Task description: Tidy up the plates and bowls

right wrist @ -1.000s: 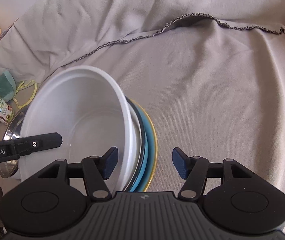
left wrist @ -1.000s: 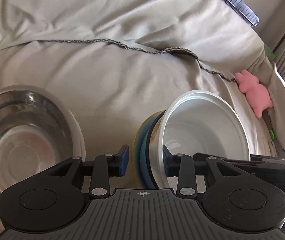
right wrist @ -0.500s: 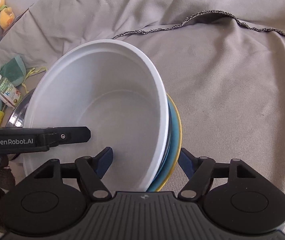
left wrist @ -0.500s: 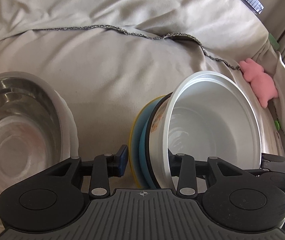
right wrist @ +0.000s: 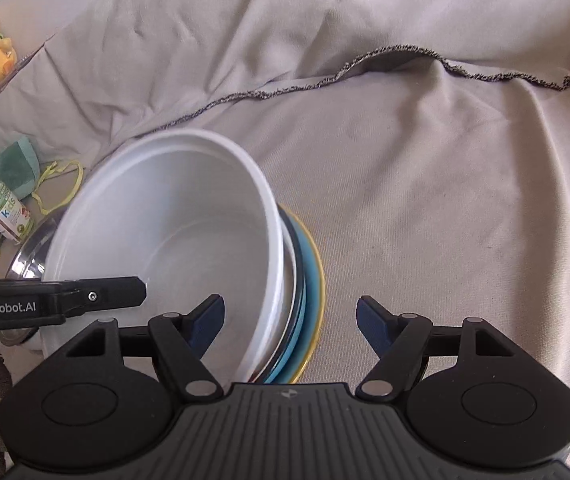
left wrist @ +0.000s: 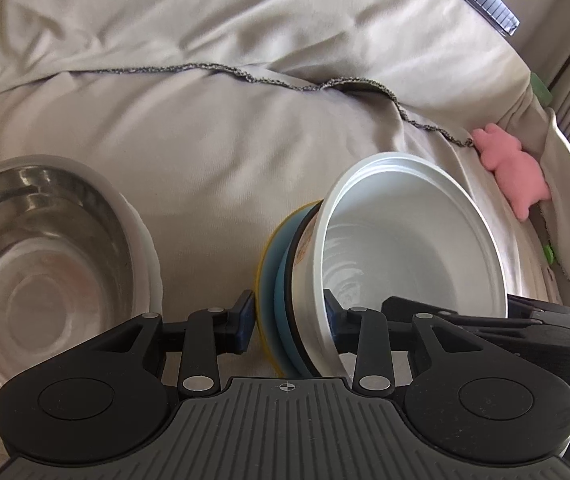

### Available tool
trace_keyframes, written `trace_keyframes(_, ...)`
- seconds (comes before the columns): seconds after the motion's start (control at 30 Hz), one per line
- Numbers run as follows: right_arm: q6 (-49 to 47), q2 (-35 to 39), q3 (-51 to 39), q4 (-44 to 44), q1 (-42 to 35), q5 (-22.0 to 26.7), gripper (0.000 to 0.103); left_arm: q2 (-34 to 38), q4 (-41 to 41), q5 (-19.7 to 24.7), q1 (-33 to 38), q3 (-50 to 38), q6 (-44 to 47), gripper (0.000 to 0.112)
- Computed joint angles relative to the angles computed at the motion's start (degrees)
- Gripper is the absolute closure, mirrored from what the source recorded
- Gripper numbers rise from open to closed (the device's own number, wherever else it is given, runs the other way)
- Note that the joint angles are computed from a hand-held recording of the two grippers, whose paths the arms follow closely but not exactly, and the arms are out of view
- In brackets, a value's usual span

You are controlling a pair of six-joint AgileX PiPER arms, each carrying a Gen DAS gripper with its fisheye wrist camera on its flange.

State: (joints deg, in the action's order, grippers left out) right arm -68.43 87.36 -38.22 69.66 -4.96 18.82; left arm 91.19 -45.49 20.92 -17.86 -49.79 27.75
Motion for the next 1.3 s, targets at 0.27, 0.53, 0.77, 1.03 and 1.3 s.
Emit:
trace_keyframes(0.27,-11.0,-13.4,4.4,12.4,5.5,-10.0,0.029,-11.8,-13.4,6.4,9.2,4.3,16.2,0.076)
trace_keyframes(0.53,34.9,-9.0,-10.9,-27.6,18.6,-1.7,0.029,-16.7,-14.4,9.6,34.1,9.0,23.7,0.076)
trace_keyframes(0.77,73.7,18.1,-42.5,-62.0,32.5,18.1,0.044,-4.9,-22.7,14.6,46.6,9.4,33.4,0.076)
trace_keyframes(1.03,88.0,35.9,-64.0,-76.2,37.6,33.1,0.045,3.8,-29.6,14.2,47.3,10.1,42.0,0.066)
trace_keyframes(1.3,85.9,42.4,-70.9,-68.8,36.0,39.1,0.043,9.8,-24.3,22.3,48.7,6.6,38.8,0.069)
